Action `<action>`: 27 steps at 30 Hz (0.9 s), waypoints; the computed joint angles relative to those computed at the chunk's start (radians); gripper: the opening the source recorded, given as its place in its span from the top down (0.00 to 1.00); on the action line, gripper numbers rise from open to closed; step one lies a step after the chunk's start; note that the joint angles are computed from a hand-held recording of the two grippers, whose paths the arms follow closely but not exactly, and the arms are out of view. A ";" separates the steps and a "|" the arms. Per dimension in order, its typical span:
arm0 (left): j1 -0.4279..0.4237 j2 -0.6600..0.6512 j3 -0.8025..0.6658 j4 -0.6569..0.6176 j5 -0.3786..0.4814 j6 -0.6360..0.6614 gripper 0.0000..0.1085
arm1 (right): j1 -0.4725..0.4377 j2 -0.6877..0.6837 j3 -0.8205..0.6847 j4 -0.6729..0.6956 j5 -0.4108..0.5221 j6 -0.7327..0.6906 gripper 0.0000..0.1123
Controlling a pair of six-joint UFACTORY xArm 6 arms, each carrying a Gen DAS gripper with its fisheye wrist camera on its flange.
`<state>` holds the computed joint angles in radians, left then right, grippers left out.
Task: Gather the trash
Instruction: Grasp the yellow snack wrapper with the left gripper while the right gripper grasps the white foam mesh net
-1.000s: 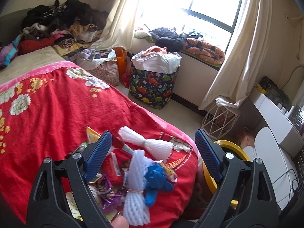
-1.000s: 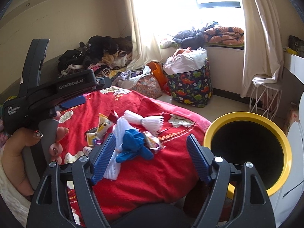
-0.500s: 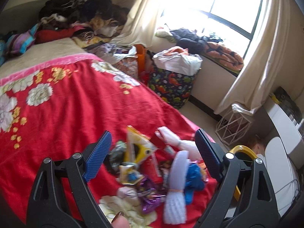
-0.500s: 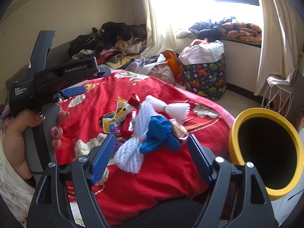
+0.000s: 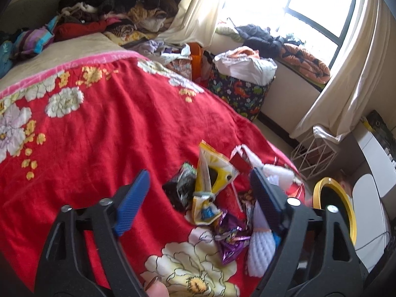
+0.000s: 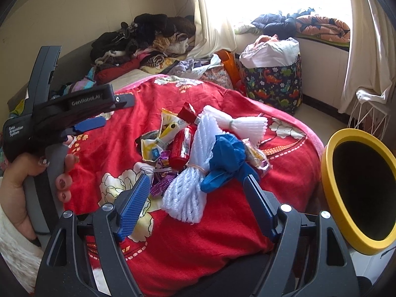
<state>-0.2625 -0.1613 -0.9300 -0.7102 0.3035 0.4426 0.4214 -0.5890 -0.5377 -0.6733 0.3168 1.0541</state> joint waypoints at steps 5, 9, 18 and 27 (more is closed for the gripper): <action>0.016 0.009 -0.001 -0.017 0.077 0.023 0.48 | 0.011 0.034 -0.010 0.045 0.004 -0.032 0.33; 0.020 0.020 -0.003 -0.004 0.140 0.009 0.63 | 0.017 0.066 -0.024 0.084 0.011 -0.053 0.33; 0.019 0.060 -0.017 0.005 0.188 -0.009 0.78 | 0.015 0.135 -0.034 0.259 -0.011 -0.168 0.34; 0.017 0.123 -0.064 -0.026 0.201 0.003 0.80 | 0.022 0.206 -0.048 0.538 -0.051 -0.379 0.58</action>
